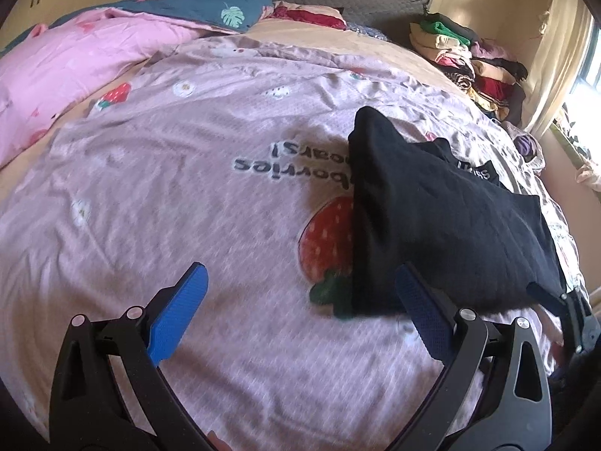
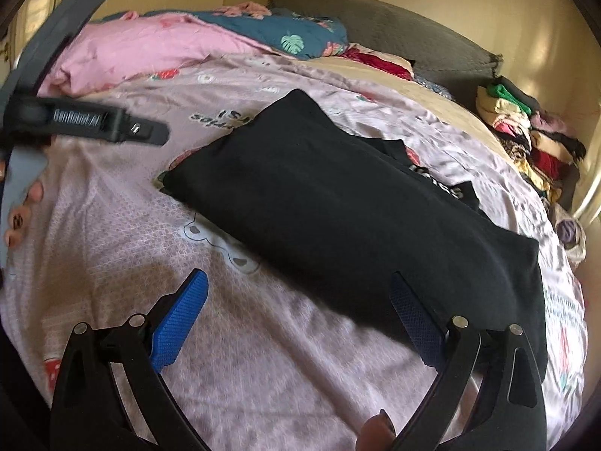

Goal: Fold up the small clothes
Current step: 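Grasp the edge of the folded black shirt with the right gripper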

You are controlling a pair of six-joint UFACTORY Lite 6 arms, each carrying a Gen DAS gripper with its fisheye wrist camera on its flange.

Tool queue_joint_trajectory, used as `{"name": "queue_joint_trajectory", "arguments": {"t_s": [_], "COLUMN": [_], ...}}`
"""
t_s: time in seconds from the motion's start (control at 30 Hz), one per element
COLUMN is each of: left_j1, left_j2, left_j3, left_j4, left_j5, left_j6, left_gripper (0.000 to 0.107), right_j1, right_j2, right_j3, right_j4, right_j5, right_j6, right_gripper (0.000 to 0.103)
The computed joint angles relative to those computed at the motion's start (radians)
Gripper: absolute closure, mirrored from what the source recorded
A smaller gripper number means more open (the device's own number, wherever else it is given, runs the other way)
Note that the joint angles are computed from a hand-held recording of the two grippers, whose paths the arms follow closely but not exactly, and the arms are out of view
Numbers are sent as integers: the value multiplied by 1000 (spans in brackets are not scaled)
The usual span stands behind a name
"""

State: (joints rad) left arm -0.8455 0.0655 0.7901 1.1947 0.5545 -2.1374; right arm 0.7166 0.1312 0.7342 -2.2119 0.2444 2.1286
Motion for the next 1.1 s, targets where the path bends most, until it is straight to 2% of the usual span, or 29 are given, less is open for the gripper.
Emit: {"name": "queue_joint_trajectory", "arguments": {"t_s": [0.2,0.5,0.67,0.83,0.9,0.93,1.0,1.03,1.07,1.1], "left_j1": [44,118,181,251,278,288,308,316,324,328], "left_j2": [76,185,235,282,307,318,347,357,373,383], "left_j3": [100,223,277,330,353,363,389,399,418,430], "left_j4": [-17,-45,-61,-119,-163,-183,-246,-279,-320,-340], "left_j5": [4,-32,-83,-158,-205,-226,-269,-283,-291,-293], "left_j6": [92,210,267,332,375,394,456,491,535,555], "left_gripper": [13,14,13,14,14,14,14,14,14,14], "right_j1": [45,53,39,2,-3,-6,3,6,3,1], "right_j2": [138,300,385,435,429,417,386,369,353,337], "right_j3": [102,270,368,434,426,412,377,356,341,325], "right_j4": [104,176,179,113,32,-40,-121,-176,-227,-276], "right_j5": [73,90,91,78,93,98,126,143,148,151], "right_j6": [-145,-257,-297,-240,-166,-99,-16,32,76,121], "right_gripper": [7,7,7,8,12,21,28,35,47,53]}}
